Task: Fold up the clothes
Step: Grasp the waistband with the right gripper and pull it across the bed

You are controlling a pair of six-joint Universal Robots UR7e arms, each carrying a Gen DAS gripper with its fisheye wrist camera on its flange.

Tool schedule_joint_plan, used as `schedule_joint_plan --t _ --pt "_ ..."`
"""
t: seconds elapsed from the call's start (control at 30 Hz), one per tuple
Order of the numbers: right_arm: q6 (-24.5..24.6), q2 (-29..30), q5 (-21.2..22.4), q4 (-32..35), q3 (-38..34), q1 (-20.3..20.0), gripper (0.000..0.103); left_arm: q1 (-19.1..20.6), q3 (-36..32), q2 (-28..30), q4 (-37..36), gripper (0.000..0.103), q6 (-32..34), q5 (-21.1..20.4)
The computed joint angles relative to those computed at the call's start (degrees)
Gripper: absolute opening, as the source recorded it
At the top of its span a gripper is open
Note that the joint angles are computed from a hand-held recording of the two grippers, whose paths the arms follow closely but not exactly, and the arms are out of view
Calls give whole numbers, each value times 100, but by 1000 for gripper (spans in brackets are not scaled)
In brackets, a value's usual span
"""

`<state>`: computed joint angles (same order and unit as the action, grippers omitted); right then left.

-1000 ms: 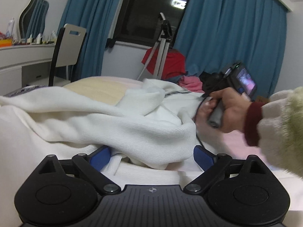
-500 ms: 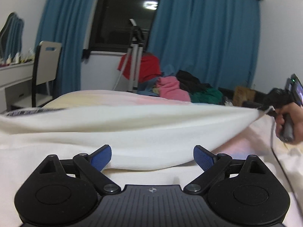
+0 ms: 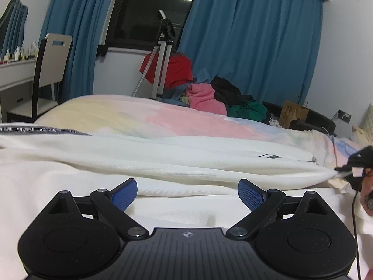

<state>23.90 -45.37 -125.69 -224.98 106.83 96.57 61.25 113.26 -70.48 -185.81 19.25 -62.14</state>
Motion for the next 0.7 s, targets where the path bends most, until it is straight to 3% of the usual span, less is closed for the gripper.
schedule_joint_plan --t 0.1,0.2,0.27,0.33,0.4,0.43,0.6,0.63,0.67,0.7 --pt "83 -54 29 144 123 -153 11 -8 1 -37 117 95 -171 -10" --pt "782 -232 784 154 431 -457 14 -2 30 -64 198 95 -272 -24" --pt "984 -252 1120 69 490 -554 18 0 36 -66 280 95 -334 -3" --pt "1185 -267 1458 -23 544 -654 41 20 27 -65 390 95 -435 8" --pt "1109 -246 1854 -144 560 -736 52 40 13 -59 490 95 -536 19" --pt "1060 -242 1923 -59 485 -738 53 47 3 -46 525 95 -579 30" --pt "548 -258 2062 761 192 -703 49 76 -28 -17 558 95 -637 87" --pt "312 -232 1889 878 103 -641 27 74 -28 -9 541 95 -629 104" --pt "88 -174 1565 944 -8 -541 12 71 -25 -2 516 95 -614 112" --pt "-34 -136 1382 1022 -101 -488 12 69 -19 3 488 95 -597 112"
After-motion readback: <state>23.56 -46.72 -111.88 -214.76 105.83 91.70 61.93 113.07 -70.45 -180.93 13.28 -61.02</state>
